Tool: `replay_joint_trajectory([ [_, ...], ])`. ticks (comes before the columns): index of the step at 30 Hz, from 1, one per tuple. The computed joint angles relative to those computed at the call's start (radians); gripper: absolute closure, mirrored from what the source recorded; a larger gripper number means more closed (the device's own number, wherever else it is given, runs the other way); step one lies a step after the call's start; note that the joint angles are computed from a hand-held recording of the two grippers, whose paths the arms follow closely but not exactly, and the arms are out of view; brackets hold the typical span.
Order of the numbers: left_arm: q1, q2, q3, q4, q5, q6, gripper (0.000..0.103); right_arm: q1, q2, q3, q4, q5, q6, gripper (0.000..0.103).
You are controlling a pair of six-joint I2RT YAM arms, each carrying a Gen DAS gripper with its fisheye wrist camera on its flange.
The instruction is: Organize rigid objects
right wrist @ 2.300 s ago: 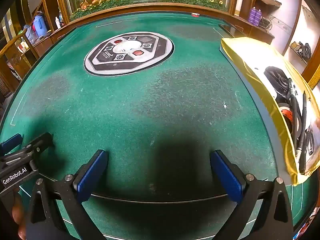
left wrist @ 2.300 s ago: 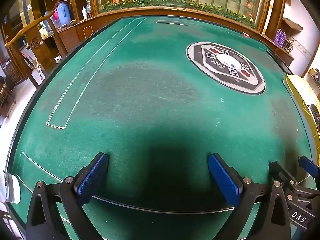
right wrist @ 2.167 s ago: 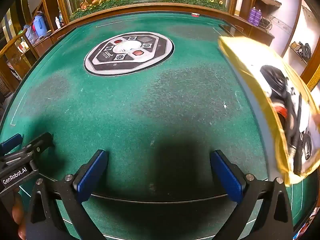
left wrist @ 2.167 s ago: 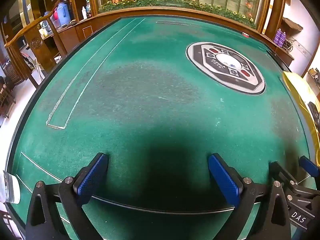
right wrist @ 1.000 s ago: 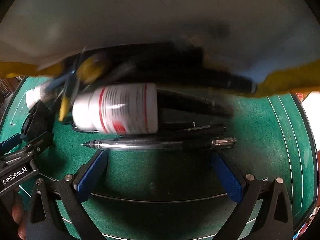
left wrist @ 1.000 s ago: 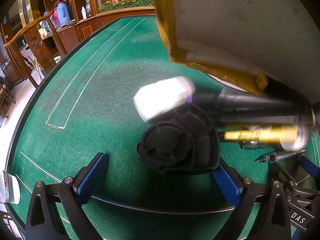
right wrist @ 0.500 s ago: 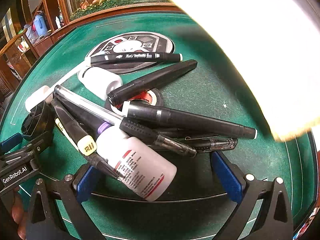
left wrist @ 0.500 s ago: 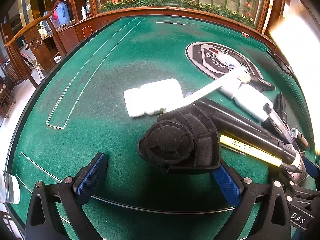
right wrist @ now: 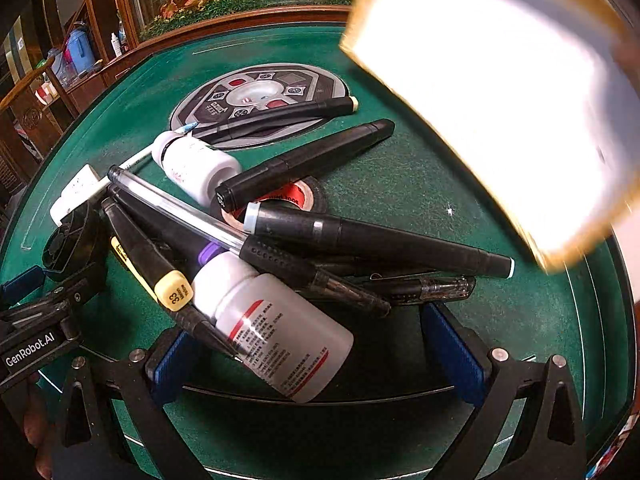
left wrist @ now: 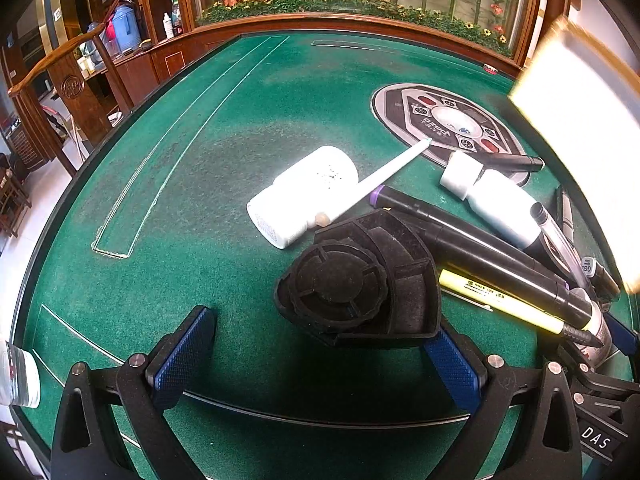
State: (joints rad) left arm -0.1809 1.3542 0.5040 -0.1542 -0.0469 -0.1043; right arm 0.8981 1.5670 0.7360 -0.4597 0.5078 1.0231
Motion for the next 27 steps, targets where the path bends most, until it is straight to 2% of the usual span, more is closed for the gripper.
replay_joint_trajectory([
  [27,0.006,-0.005,-0.002,-0.003,0.003,0.005,0.001,0.000,0.013,0.010,0.000,-0.001,0.002,0.000],
])
